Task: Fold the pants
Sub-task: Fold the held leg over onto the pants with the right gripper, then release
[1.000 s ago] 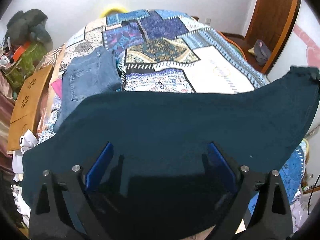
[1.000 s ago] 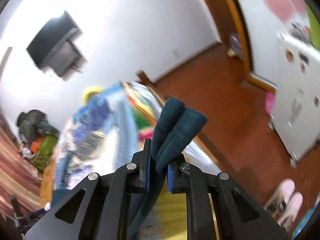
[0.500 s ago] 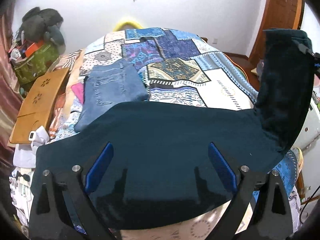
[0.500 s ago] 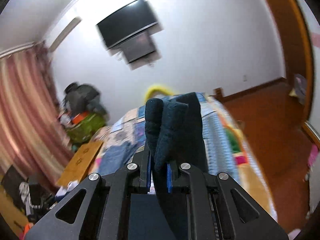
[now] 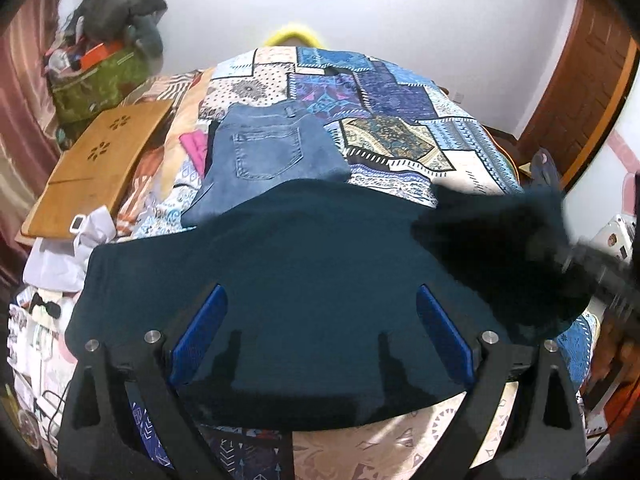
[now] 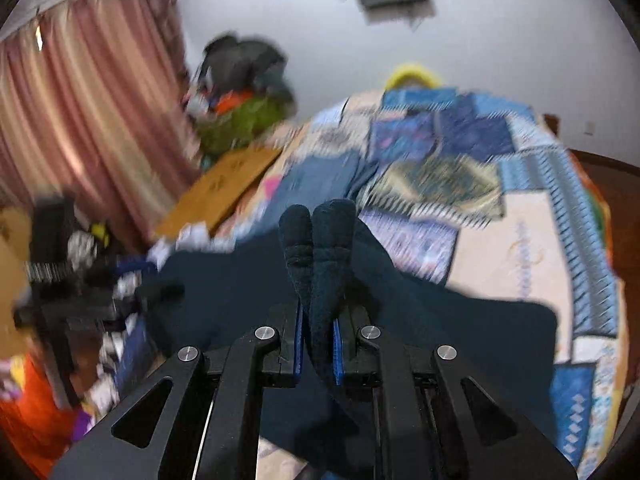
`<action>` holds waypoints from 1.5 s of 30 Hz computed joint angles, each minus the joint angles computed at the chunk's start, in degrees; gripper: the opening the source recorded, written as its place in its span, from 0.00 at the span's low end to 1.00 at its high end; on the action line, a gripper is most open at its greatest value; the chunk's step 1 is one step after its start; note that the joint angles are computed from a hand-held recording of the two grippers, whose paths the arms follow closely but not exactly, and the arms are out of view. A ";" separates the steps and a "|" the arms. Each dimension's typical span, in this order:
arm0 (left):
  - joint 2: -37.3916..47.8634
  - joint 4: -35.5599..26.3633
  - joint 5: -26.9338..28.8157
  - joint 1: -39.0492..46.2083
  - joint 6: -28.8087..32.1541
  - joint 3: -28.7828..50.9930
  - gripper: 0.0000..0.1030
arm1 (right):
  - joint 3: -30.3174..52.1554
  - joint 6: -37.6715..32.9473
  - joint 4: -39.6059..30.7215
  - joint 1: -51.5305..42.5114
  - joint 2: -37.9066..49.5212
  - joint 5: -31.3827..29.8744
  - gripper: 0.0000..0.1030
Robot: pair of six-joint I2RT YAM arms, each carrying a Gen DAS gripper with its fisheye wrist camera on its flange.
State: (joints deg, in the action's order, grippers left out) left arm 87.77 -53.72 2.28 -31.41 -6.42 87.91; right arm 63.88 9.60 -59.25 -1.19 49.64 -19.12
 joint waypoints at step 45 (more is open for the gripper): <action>32.62 -9.48 -12.44 -17.48 11.02 29.89 0.96 | -3.35 -38.25 -16.88 -38.59 10.13 -10.12 0.71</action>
State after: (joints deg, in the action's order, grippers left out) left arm 120.39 -63.20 -10.15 -48.90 4.60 117.79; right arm 60.53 -28.65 -76.14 -39.78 59.76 -29.24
